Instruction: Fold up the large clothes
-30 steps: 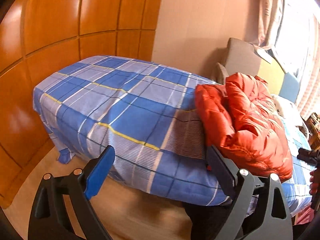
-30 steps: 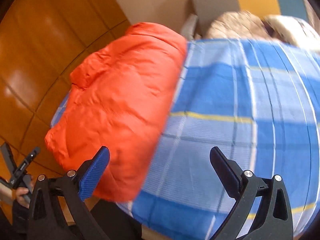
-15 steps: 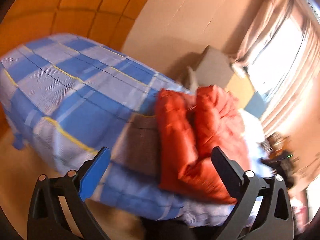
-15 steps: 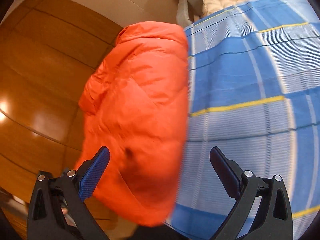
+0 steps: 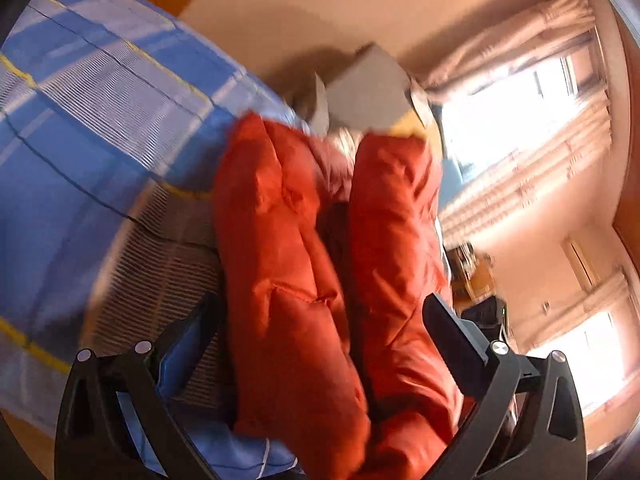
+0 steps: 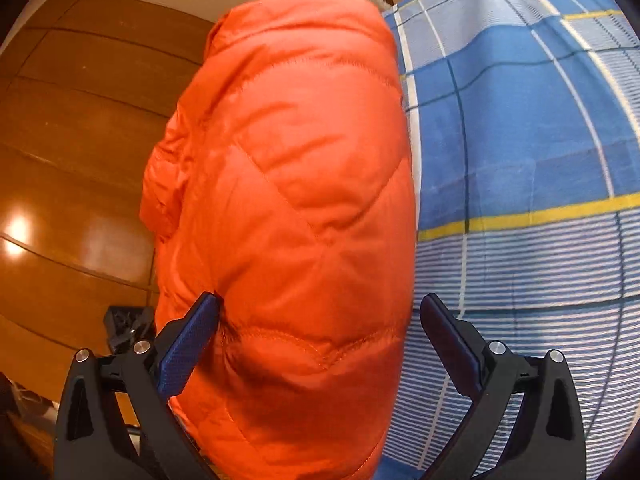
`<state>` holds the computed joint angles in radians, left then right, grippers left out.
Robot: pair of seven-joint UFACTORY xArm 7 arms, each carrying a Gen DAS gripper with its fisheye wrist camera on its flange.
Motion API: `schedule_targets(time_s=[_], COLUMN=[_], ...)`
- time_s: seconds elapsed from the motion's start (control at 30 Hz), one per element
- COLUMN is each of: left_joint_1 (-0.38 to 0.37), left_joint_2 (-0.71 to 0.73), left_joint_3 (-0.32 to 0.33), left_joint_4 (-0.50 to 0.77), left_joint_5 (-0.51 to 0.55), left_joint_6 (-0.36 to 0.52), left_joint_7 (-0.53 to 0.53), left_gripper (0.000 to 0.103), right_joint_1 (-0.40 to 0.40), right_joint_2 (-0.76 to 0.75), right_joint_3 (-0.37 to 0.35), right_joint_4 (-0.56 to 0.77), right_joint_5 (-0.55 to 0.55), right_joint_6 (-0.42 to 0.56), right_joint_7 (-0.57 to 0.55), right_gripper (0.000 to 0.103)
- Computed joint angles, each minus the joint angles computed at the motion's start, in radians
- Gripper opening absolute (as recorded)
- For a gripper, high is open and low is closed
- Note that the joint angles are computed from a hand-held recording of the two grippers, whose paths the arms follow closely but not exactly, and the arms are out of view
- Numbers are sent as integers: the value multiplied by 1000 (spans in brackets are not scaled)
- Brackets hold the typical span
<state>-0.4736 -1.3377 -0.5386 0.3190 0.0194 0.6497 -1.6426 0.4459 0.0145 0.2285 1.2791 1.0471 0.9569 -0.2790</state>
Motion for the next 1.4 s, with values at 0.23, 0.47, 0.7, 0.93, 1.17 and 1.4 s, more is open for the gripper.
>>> schedule_targets(time_s=[0.23, 0.47, 0.7, 0.93, 1.17, 1.4], left_joint_1=[-18, 17, 71, 210, 281, 268], left_joint_2=[65, 79, 87, 340, 729, 1030], left_joint_3=[42, 1, -20, -1, 7, -17], left_joint_4=[-122, -156, -115, 64, 345, 553], left_joint_5=[2, 40, 73, 120, 136, 124], left_joint_6=[-265, -422, -469, -648, -747, -621], left_joint_7=[22, -12, -26, 115, 336, 453], left_gripper=[79, 42, 37, 37, 37, 37], right_joint_1=[16, 51, 81, 70, 3, -95], right_joint_2=[5, -51, -92, -178, -231, -190], right_joint_3=[15, 23, 17, -34, -127, -164], right_joint_4=[-19, -47, -34, -69, -85, -101], right_joint_5=[24, 9, -37, -8, -16, -121], right_joint_6=[-47, -120, -177, -217, -211, -168], right_joint_7=[-12, -65, -103, -182, -246, -223], right_gripper=[99, 56, 34, 29, 29, 29])
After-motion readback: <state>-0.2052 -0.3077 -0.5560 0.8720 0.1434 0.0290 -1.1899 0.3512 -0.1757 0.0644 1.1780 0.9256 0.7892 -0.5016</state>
